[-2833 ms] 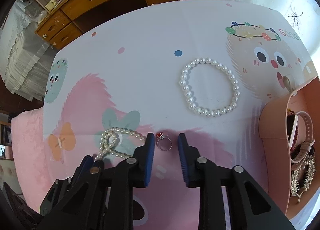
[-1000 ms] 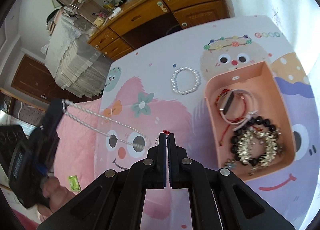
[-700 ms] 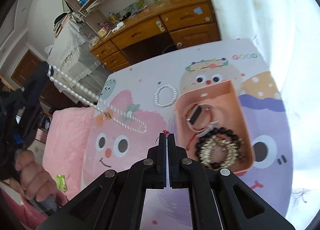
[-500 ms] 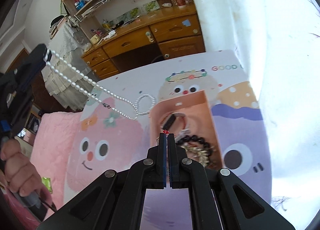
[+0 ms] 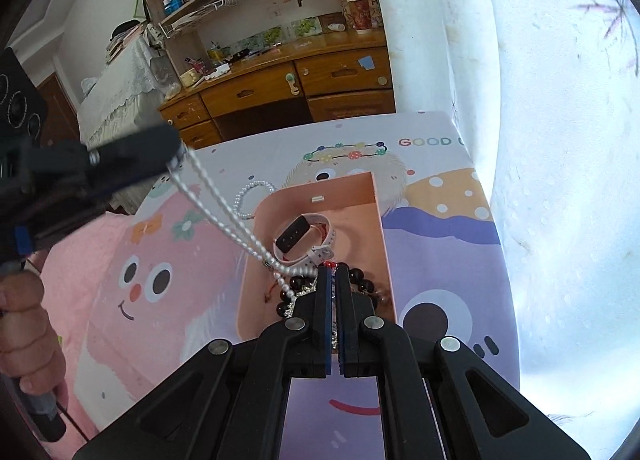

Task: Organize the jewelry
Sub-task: 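Lift the necklace and ring over the pink box and open both tools, then grasp the pearl bracelet with the left tool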

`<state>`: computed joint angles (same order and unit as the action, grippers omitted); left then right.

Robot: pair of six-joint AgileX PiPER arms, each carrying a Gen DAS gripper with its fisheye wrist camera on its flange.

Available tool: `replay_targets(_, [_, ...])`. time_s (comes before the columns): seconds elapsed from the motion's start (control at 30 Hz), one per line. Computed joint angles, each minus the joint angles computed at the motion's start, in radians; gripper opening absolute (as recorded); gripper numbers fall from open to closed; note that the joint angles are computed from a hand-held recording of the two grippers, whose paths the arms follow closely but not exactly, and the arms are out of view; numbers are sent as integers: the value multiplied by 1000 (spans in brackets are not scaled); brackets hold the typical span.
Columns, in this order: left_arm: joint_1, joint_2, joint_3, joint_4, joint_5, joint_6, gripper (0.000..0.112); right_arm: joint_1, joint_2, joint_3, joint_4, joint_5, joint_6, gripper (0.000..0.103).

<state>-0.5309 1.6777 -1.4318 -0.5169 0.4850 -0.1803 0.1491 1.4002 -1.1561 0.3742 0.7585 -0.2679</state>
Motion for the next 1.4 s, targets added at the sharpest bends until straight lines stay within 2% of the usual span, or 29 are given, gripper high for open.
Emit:
replay_targets(0.1, [-26, 25, 9, 85, 17, -80, 2, 17, 14, 38, -7, -41, -8, 1])
replay_targets(0.23, [-42, 47, 11, 193, 66, -190, 3, 27, 58, 42, -2, -43, -16, 5])
replay_targets(0.27, [-42, 65, -9, 222, 96, -223, 4, 31, 74, 30, -20, -37, 3, 16])
replay_targets(0.3, [-39, 84, -35, 243, 132, -249, 7, 33, 79, 26, -33, -36, 19, 35])
replay_targets(0.33, [-35, 96, -49, 253, 152, -261, 15, 30, 77, 34, -23, -49, 18, 43])
replay_targets(0.37, [-32, 103, -57, 271, 163, -282, 27, 25, 74, 36, -9, -57, 9, 52])
replay_targets(0.4, [-30, 100, -59, 294, 164, -305, 36, 22, 69, 41, 4, -70, 6, 56])
replay_targets(0.43, [-29, 93, -56, 329, 157, -336, 54, 21, 68, 42, 11, -78, 9, 57])
replay_targets(0.47, [-25, 84, -52, 361, 153, -361, 63, 19, 71, 35, 16, -77, 11, 59])
replay_targets(0.53, [-9, 73, -67, 398, 173, -380, 65, 25, 84, 21, 25, -81, 27, 64])
replay_targets(0.6, [17, 74, -88, 428, 210, -379, 66, 28, 91, 5, 51, -74, 32, 75])
replay_targets(0.7, [40, 72, -105, 524, 268, -413, 70, 28, 105, -2, 141, -82, 6, 86])
replay_targets(0.87, [91, 113, -160, 674, 410, -426, 70, 60, 125, -15, 197, -119, 97, 88])
replay_targets(1.0, [156, 171, -215, 683, 493, -362, 70, 117, 162, -70, 148, -122, 230, 89])
replay_targets(1.1, [211, 239, -274, 623, 515, -298, 70, 192, 181, -108, -7, -154, 407, 89])
replay_targets(1.23, [256, 391, -448, 574, 608, -227, 70, 286, 217, -158, -282, -166, 707, 89])
replay_targets(1.33, [269, 462, -520, 569, 611, -219, 69, 327, 247, -186, -422, -147, 845, 89])
replay_targets(1.4, [275, 490, -544, 558, 599, -209, 64, 344, 264, -190, -463, -148, 896, 89])
